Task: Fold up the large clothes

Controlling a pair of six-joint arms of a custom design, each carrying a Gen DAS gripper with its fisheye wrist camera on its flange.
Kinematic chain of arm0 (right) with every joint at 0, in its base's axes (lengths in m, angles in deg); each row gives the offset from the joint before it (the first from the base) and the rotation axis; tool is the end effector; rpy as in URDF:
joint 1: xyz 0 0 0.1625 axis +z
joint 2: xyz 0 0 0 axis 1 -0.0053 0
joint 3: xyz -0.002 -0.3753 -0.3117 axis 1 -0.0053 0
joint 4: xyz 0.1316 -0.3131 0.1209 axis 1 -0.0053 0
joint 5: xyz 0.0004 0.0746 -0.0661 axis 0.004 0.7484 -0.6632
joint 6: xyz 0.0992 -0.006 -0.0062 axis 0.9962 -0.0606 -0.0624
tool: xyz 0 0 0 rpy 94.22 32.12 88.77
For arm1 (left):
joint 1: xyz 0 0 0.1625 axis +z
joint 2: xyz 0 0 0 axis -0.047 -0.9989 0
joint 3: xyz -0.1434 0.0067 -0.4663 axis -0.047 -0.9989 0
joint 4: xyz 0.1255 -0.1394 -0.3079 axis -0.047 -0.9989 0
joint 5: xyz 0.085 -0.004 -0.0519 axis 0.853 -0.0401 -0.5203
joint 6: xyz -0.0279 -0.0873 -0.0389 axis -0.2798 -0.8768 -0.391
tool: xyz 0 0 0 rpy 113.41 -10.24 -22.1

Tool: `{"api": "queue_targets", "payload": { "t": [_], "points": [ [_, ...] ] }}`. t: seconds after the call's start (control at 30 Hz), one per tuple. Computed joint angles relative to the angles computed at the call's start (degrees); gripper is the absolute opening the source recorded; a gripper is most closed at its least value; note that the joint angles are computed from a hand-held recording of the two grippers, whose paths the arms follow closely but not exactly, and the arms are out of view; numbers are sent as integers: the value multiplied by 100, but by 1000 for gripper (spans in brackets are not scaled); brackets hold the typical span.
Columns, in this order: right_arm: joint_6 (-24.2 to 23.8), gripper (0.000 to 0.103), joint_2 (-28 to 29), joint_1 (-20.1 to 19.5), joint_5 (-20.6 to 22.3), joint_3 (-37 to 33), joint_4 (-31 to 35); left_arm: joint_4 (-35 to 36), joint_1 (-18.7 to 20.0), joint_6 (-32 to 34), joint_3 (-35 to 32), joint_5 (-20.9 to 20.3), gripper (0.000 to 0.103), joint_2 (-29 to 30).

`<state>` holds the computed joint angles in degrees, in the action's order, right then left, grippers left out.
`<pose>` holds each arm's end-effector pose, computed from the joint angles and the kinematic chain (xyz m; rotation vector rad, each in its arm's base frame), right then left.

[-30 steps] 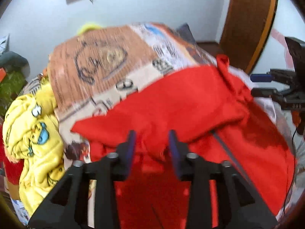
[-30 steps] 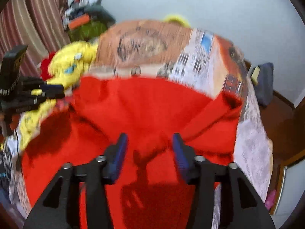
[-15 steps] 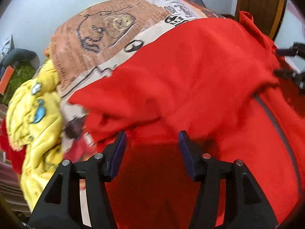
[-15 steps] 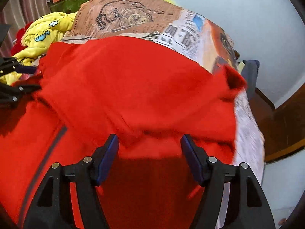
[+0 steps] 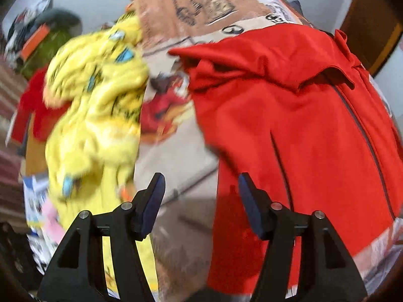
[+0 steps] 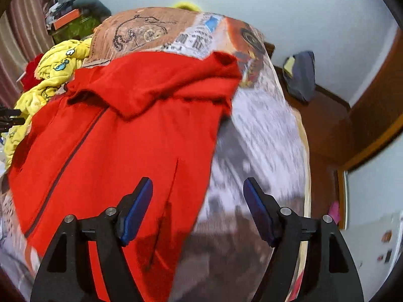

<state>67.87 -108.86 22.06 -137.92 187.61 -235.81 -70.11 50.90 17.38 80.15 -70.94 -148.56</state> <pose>0.2350 -0.4131 0.2986 0.5566 -2.3165 0.4625 -0.1431 -0.4683 0.3141 0.3898 2.3200 -0.3965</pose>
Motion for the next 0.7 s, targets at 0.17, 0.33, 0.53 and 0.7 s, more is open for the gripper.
{"api": "queue_targets", "payload": {
  "t": [0.17,0.33,0.53,0.7],
  "points": [
    [522,71,-257,-148,211,530,133,-79,148,-503,426,-773,60,-521],
    [798,71,-363,-425,664,938,47,-529,390,-634,852,-1563,60,-621],
    [1067,70,-457,-721,1381,1039,-226,-1101,243,-530,1242,-1672,53,-402],
    [921,32,-413,-748,1819,958,-29,-1888,-15,-246,1567,-1761,17,-237]
  ]
}}
